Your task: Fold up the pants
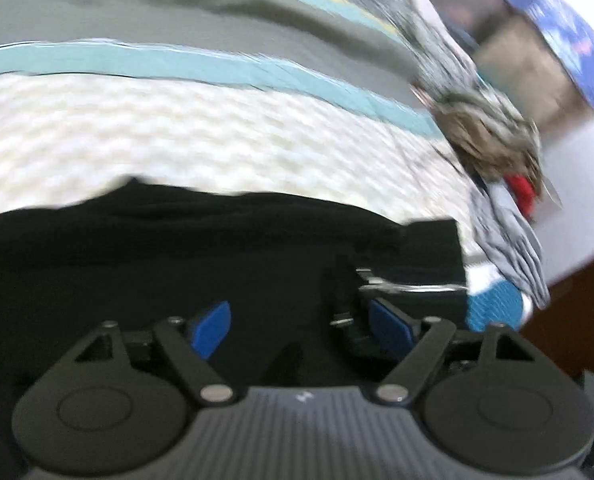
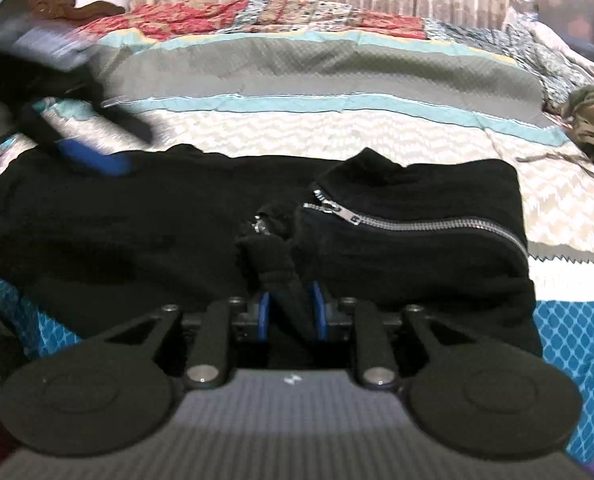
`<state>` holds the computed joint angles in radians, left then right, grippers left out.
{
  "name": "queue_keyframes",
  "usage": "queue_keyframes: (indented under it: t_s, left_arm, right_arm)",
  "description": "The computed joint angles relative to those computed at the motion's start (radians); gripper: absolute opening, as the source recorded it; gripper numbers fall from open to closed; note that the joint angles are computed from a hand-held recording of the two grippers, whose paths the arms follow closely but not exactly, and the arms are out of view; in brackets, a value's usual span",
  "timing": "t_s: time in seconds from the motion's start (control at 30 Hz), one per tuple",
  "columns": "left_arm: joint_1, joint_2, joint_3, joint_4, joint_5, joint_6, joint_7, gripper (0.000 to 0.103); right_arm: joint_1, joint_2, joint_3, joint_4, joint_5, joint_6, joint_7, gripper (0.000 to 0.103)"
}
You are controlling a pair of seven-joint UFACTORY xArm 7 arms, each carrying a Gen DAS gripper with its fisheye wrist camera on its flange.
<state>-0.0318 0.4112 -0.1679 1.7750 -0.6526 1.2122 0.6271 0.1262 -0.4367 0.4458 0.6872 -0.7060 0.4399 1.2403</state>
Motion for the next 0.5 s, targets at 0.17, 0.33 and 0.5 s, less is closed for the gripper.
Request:
queue_keyframes:
  t_s: [0.17,0.33,0.5]
  left_arm:
    - [-0.08,0.118,-0.031,0.11,0.045,0.06,-0.14,0.086]
    - [-0.14,0.116,-0.037,0.068,0.095,-0.033,-0.17,0.022]
    - [-0.135,0.046,-0.045,-0.057,0.092,-0.16,-0.12,0.021]
  right_arm:
    - [0.01,-0.077,-0.001,-0.048,-0.008,-0.038,-0.027,0.007]
    - [-0.011,-0.144,-0.002,-0.104,0.045,-0.111,-0.068,0.008]
    - [0.014,-0.089,-0.034,-0.109,0.178,-0.11,-0.154,0.015]
